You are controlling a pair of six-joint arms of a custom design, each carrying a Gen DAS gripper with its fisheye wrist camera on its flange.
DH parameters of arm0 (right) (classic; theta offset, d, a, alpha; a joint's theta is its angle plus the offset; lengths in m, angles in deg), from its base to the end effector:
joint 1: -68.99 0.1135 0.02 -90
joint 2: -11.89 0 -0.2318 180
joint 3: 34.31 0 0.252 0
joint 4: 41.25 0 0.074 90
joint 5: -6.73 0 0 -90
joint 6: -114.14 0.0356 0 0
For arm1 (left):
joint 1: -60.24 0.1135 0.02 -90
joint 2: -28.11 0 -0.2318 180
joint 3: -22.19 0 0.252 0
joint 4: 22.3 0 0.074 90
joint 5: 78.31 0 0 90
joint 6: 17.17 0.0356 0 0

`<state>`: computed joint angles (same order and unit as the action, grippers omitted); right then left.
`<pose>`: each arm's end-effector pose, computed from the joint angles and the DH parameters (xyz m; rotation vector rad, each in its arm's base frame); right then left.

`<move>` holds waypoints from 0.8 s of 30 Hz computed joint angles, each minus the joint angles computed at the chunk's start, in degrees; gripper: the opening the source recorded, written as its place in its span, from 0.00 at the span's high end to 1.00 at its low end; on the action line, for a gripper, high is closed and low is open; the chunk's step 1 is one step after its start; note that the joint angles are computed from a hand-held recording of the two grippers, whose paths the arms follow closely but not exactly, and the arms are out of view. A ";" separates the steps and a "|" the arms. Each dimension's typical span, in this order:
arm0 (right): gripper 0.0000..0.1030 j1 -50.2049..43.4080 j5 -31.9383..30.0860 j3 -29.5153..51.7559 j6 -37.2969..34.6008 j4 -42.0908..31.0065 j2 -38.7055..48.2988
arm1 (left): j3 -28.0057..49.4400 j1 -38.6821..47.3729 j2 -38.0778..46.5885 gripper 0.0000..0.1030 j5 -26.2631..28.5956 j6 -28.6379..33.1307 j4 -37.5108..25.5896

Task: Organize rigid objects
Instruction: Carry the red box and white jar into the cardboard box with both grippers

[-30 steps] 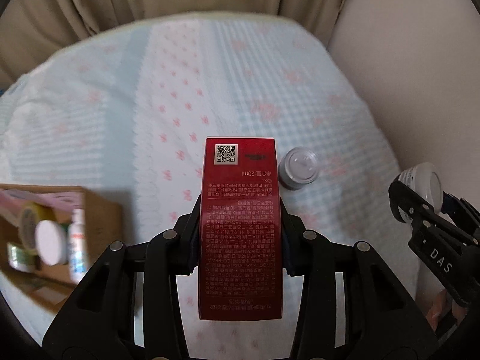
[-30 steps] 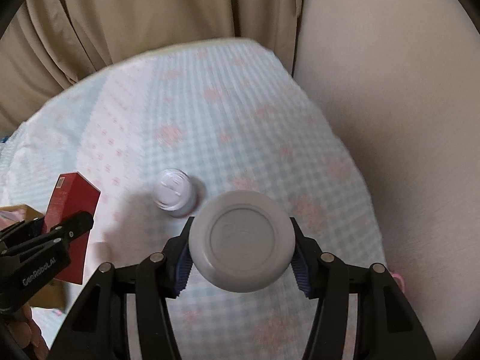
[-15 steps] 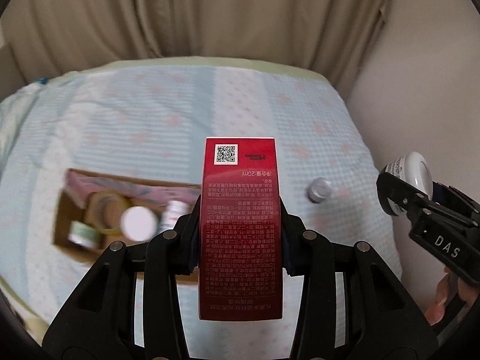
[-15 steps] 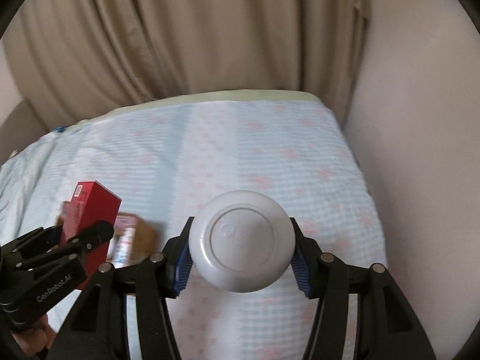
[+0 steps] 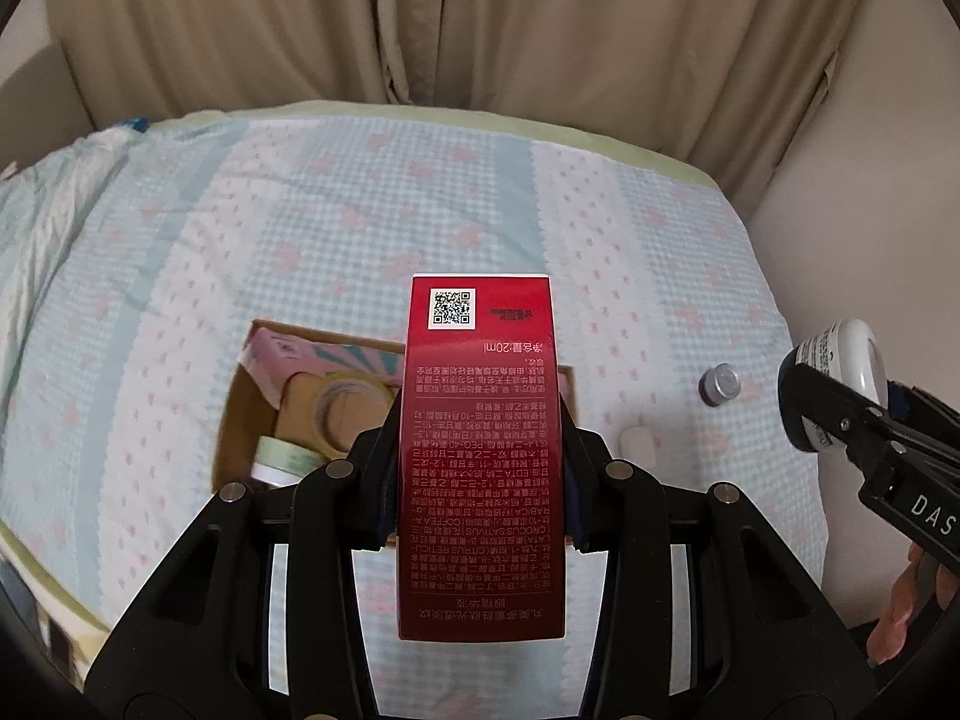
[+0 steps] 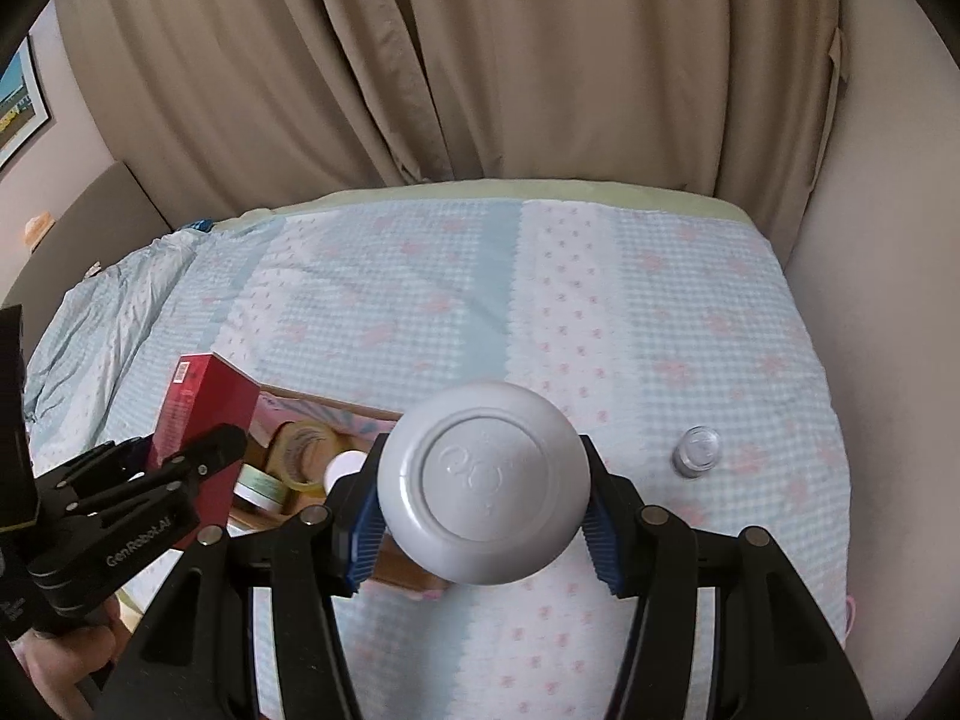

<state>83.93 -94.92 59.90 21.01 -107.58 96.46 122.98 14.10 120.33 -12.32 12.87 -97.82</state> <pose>0.2941 0.0859 0.2955 -0.4799 2.5197 0.3391 0.2321 -0.2206 0.2847 -0.4197 2.5372 -0.0903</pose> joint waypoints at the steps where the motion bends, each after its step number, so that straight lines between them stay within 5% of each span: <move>1: 0.49 1.24 0.79 0.30 1.38 -0.09 0.38 | -3.21 1.91 -2.48 0.64 1.34 2.36 1.82; 13: 0.49 17.83 12.78 0.00 24.10 5.28 8.89 | -24.48 21.56 -10.95 0.64 17.29 25.98 17.98; 24: 0.49 22.85 12.77 2.18 29.22 10.63 23.28 | -33.45 31.44 -3.00 0.64 25.17 31.94 29.11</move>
